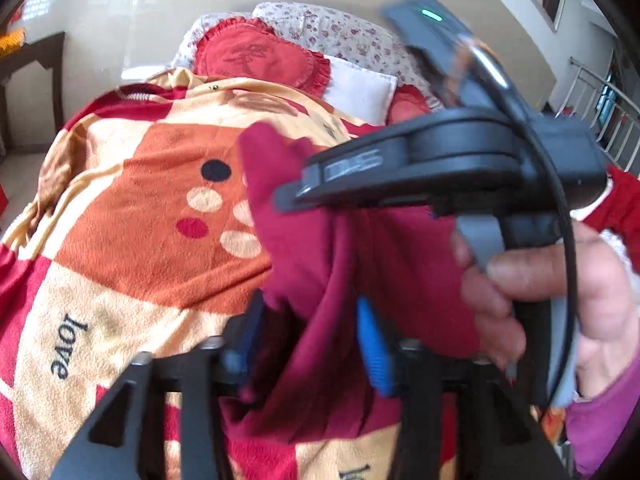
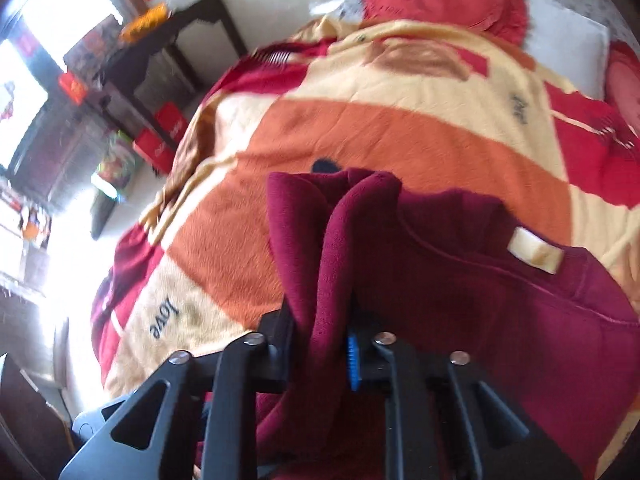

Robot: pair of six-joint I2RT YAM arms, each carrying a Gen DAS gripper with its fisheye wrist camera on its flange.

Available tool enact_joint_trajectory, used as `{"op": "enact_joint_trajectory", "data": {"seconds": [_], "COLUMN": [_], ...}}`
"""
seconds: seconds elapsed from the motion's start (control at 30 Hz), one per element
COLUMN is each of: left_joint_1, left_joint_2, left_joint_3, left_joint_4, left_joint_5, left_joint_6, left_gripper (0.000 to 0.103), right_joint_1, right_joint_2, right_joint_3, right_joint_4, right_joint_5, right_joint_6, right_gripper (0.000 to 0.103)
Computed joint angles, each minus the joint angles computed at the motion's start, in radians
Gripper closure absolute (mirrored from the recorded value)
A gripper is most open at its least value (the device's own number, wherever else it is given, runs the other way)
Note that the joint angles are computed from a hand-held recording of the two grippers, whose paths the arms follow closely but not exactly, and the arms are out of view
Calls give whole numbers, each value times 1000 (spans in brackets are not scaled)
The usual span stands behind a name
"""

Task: Fold small clothes

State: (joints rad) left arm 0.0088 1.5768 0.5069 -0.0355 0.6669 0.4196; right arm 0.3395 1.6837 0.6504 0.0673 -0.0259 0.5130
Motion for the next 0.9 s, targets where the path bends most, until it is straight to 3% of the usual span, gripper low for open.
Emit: {"op": "enact_joint_trajectory", "data": {"seconds": [0.03, 0.07, 0.2, 0.3, 0.4, 0.47, 0.53, 0.63, 0.73, 0.9], "left_joint_1": [23, 49, 118, 86, 46, 32, 21, 18, -12, -136], "left_joint_2": [-2, -14, -7, 28, 46, 66, 80, 57, -16, -206], "left_joint_3": [0, -15, -17, 10, -3, 3, 22, 23, -4, -55], "left_joint_4": [-12, -6, -9, -46, -4, 1, -44, -98, -112, -149], "left_joint_5": [6, 3, 42, 30, 10, 3, -2, 17, 11, 4], "left_joint_6": [29, 54, 129, 131, 116, 98, 102, 106, 96, 48], "left_gripper": [17, 13, 8, 6, 6, 15, 53, 73, 82, 83], "right_joint_1": [-13, -27, -67, -84, -75, -73, -66, -71, -78, -101], "right_joint_2": [-30, -64, -143, -161, -147, -150, -165, -181, -223, -420], "right_joint_3": [-42, -84, -177, -208, -202, -202, -207, -215, -236, -286], "right_joint_4": [37, 69, 139, 168, 189, 190, 182, 172, 161, 45], "right_joint_5": [-6, -14, -48, -66, -65, -61, -53, -51, -48, -5], "right_joint_6": [9, 15, 36, 50, 76, 77, 78, 68, 56, -2], "right_gripper": [103, 103, 103, 103, 103, 103, 103, 103, 103, 103]}}
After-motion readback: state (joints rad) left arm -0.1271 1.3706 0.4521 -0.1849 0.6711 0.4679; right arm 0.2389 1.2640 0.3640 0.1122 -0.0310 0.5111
